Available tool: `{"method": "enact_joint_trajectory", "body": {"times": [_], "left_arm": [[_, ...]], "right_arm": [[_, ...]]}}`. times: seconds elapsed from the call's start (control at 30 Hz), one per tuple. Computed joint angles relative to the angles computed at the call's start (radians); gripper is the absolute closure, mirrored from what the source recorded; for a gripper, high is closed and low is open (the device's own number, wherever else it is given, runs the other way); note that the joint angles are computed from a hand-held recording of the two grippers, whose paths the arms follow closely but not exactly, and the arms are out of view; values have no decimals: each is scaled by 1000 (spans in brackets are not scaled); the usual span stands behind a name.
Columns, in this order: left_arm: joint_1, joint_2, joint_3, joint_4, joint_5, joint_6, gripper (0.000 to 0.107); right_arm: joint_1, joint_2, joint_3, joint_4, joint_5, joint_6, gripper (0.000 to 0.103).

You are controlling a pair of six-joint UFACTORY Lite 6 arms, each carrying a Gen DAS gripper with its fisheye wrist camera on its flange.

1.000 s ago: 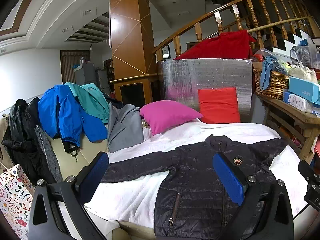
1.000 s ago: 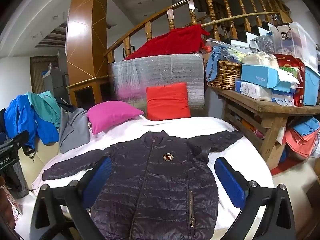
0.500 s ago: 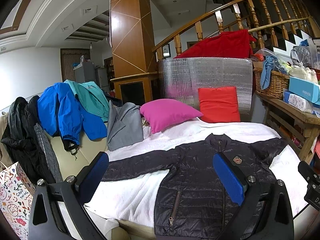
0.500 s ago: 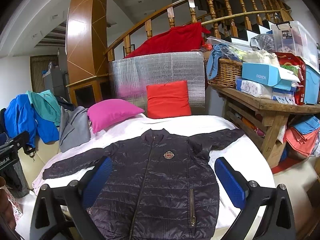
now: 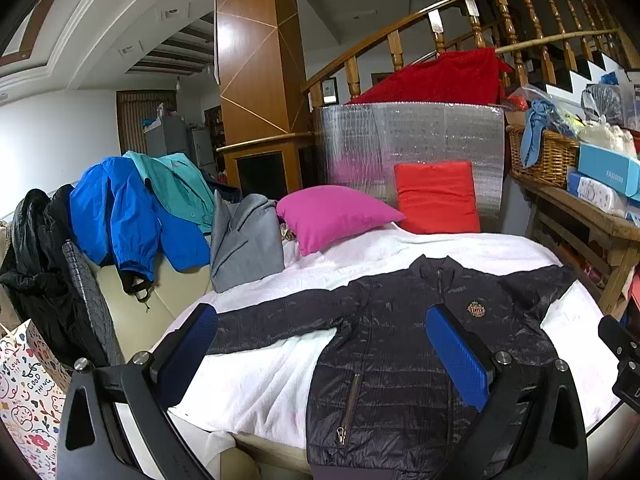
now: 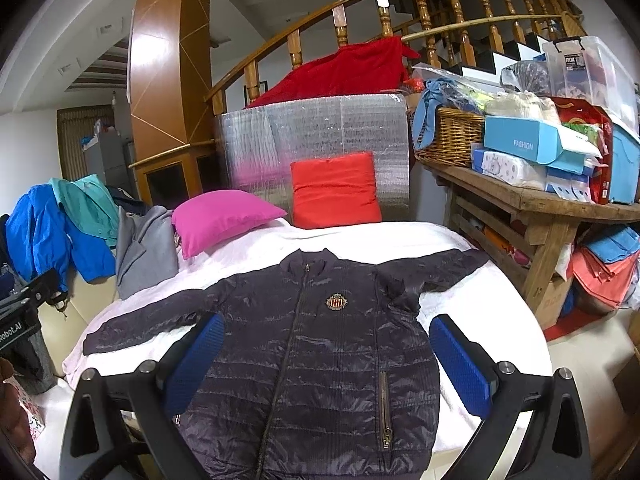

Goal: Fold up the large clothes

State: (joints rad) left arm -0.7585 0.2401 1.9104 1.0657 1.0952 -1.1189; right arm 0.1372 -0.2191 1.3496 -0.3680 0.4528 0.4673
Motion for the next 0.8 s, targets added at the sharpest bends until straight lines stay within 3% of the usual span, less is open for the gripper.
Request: {"method": "enact_joint_trajectory", "body": {"times": [0.8], "left_arm": [[-1,102,93,-33,9,56,4]], "right_arm": [[-76,42,-5,157,-26,-138,0]]}}
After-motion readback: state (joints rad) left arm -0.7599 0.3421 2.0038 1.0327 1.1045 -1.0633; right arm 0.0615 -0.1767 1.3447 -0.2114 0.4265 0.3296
